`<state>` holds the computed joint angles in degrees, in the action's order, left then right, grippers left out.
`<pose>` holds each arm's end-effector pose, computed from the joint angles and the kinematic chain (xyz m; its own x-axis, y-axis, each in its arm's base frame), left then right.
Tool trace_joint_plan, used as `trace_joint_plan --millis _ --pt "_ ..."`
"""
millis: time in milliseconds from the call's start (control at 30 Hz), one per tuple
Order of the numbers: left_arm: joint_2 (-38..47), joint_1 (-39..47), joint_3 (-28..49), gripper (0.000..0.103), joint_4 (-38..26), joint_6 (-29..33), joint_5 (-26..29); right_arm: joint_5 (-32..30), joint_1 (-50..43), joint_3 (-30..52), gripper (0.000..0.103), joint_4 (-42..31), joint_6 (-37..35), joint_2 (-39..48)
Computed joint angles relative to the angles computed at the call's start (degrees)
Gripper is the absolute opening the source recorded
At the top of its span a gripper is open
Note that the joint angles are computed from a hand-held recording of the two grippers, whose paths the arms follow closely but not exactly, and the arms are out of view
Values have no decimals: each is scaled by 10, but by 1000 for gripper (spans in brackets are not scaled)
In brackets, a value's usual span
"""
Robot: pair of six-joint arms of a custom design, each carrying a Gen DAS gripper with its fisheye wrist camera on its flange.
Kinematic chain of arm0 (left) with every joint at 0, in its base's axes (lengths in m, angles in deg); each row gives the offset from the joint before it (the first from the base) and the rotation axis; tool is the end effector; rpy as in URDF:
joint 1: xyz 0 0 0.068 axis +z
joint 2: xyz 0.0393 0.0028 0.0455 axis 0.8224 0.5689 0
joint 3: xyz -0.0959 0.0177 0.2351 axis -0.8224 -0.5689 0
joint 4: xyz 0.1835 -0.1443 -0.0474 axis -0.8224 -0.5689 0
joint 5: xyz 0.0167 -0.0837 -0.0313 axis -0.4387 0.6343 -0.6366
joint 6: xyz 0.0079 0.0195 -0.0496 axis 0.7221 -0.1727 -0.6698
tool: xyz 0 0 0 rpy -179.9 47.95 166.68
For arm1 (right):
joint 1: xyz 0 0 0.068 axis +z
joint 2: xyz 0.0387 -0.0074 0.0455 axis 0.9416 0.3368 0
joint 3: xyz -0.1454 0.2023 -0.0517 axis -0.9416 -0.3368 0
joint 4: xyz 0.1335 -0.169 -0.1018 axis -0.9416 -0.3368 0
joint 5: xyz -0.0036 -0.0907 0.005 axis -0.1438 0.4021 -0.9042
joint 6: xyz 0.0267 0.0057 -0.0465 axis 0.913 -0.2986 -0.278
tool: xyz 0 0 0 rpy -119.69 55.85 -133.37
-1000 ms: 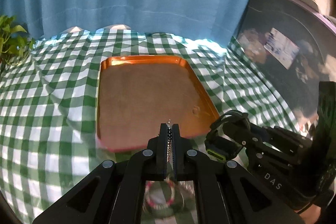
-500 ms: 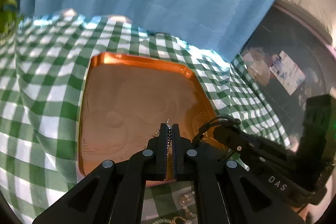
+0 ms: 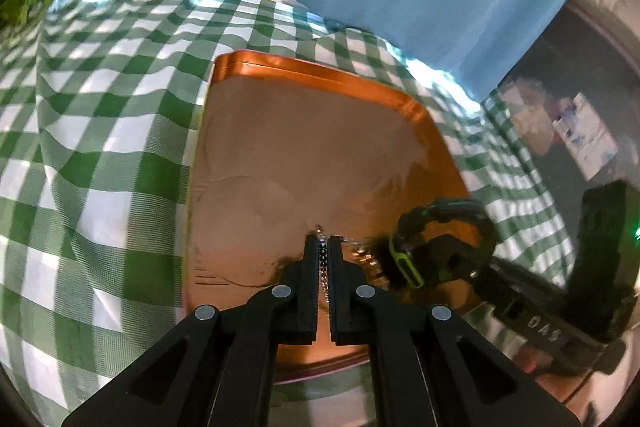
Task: Organize jewelry
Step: 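Lower both items into the orange tray and open both grippers, then withdraw both tools and move them back over the remaining jewelry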
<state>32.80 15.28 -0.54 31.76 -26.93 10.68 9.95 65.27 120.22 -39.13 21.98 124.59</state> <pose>0.2492 -0.1943 0.1015 -0.7054 -0.4543 -0.5440 -0.2709 0.8821 -0.3854 0.3465 -0.0078 0.1283 -0.7417 -0.3015 -0.5991 -0.5814 0.7343 0.3503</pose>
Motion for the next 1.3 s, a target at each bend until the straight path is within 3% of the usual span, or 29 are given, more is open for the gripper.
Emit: trace_joint_plan --millis 67,167,400,467,533,600,667,733,900,1067,1200,1300 --pt "9 -5 6 4 -17 1 -14 9 7 -10 16 9 7 -6" --pt "4 2 -17 4 12 -8 3 12 10 -10 14 16 13 0" --pt "0 -10 -11 4 -4 -21 -6 -9 6 45 12 -41 30 39" --pt "3 -12 -4 8 -18 -34 -14 -14 2 52 22 -52 40 45" --pt "-1 -11 -2 12 -27 -40 -9 -13 -1 51 40 -54 46 43" --pt "-13 -15 0 24 -45 -50 -13 -5 -2 40 42 -54 38 27" --pt "-34 -27 4 59 -77 -67 -29 -1 -5 27 42 -56 22 4" --pt "-68 -50 -1 73 -107 -86 -55 -5 -16 7 45 -58 3 -28" --pt "-118 -141 5 81 -171 -121 -145 -31 -60 -29 60 -76 -32 -79" --pt "-111 -204 39 81 -232 -193 -160 -42 -112 -90 67 -93 -81 -156" --pt "-99 -284 95 81 -335 -273 -216 -73 -164 -117 71 -158 -153 -205" --pt "-71 -343 143 81 -428 -354 -258 -100 -231 -144 76 -215 -246 -247"
